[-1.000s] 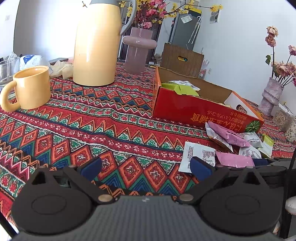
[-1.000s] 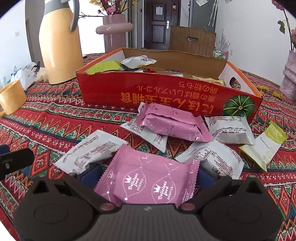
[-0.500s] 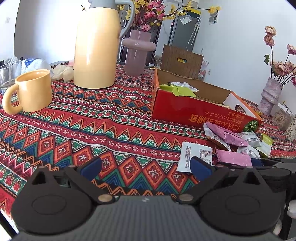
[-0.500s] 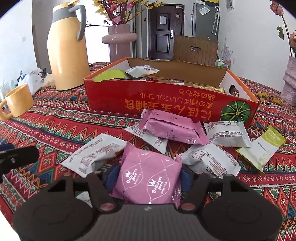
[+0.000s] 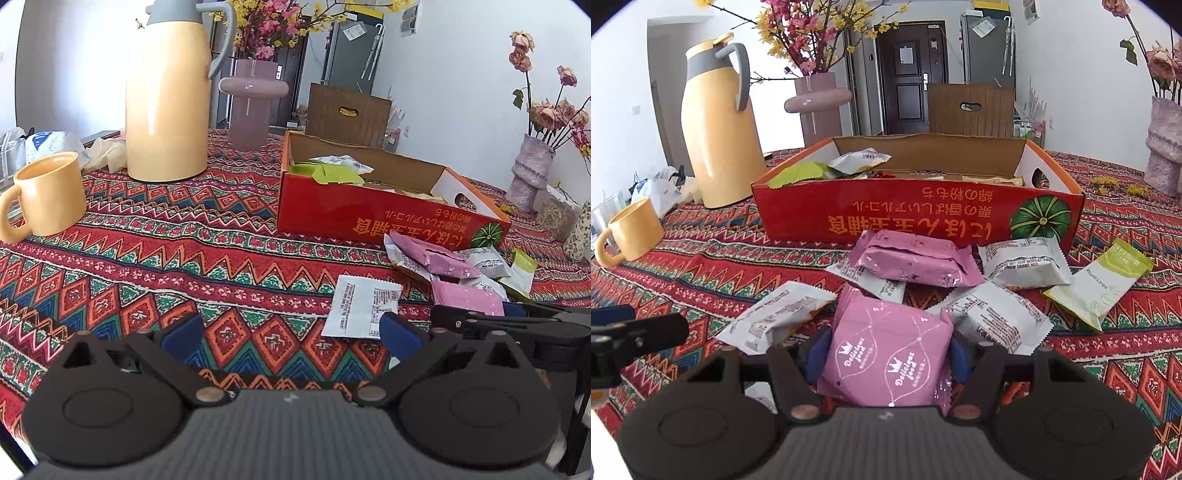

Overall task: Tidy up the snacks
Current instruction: 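Grasp a white printed packet with the left gripper while the right holds the pink packet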

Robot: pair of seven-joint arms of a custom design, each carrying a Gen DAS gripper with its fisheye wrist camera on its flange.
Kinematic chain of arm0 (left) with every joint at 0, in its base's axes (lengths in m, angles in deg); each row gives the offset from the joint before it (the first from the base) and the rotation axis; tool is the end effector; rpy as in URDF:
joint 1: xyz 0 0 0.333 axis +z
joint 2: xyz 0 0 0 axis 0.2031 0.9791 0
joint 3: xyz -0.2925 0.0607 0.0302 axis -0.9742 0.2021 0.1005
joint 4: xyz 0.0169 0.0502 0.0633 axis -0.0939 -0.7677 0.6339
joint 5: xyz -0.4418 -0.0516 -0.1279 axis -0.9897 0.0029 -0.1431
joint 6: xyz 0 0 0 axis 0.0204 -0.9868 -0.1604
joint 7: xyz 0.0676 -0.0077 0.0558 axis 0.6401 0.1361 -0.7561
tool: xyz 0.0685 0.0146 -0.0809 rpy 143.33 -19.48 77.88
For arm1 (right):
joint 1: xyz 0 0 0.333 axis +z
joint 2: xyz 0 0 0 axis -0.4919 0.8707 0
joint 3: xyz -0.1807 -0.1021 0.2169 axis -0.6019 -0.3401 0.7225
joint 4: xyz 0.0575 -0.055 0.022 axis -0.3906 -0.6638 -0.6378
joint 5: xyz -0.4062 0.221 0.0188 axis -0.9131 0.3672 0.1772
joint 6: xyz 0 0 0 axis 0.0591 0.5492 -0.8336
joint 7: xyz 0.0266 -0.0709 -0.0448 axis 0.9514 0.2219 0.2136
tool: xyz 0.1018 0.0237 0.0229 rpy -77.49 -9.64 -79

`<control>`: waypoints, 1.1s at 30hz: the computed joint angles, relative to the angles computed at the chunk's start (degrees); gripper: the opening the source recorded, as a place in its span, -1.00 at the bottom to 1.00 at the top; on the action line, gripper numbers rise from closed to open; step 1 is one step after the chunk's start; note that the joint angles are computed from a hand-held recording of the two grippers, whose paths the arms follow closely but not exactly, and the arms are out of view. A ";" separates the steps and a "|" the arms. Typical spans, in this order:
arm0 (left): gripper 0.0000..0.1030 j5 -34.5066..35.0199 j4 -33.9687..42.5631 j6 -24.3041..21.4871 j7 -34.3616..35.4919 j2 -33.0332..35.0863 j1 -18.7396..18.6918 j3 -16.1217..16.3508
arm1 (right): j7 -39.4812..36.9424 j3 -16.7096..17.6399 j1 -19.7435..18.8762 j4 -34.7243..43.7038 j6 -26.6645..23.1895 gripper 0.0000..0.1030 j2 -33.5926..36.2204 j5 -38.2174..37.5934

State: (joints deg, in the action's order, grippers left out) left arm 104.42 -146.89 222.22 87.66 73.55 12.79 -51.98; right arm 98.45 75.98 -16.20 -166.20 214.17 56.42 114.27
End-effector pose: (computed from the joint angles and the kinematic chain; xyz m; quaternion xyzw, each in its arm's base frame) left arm 0.5728 -0.1640 0.4651 -0.7110 0.5360 -0.3277 0.3160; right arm 0.6727 0.2222 0.4231 -0.7509 0.4950 -0.2078 0.3845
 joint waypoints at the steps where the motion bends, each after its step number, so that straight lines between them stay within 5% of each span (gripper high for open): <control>1: 1.00 -0.27 0.20 -0.13 0.47 0.15 -0.20 -0.04 | -1.90 1.14 -1.04 -0.22 0.30 0.23 -0.32 2.09; 8: 1.00 -3.03 1.59 -0.75 4.59 1.44 -2.17 -0.05 | -21.65 6.50 -5.86 -1.62 3.22 0.23 -3.47 23.71; 14: 1.00 -7.37 2.92 -0.95 10.37 3.24 -4.45 0.04 | -34.62 5.08 -5.64 -2.63 3.63 0.23 -5.88 38.72; 26: 0.96 -13.82 4.53 -4.18 17.27 5.54 -7.81 0.08 | -40.91 -2.12 -0.96 -5.44 1.59 0.23 -8.49 47.32; 33: 0.54 -14.76 5.31 -5.70 18.82 6.25 -8.84 0.09 | -43.51 -3.44 -0.07 -6.58 0.98 0.23 -9.56 50.67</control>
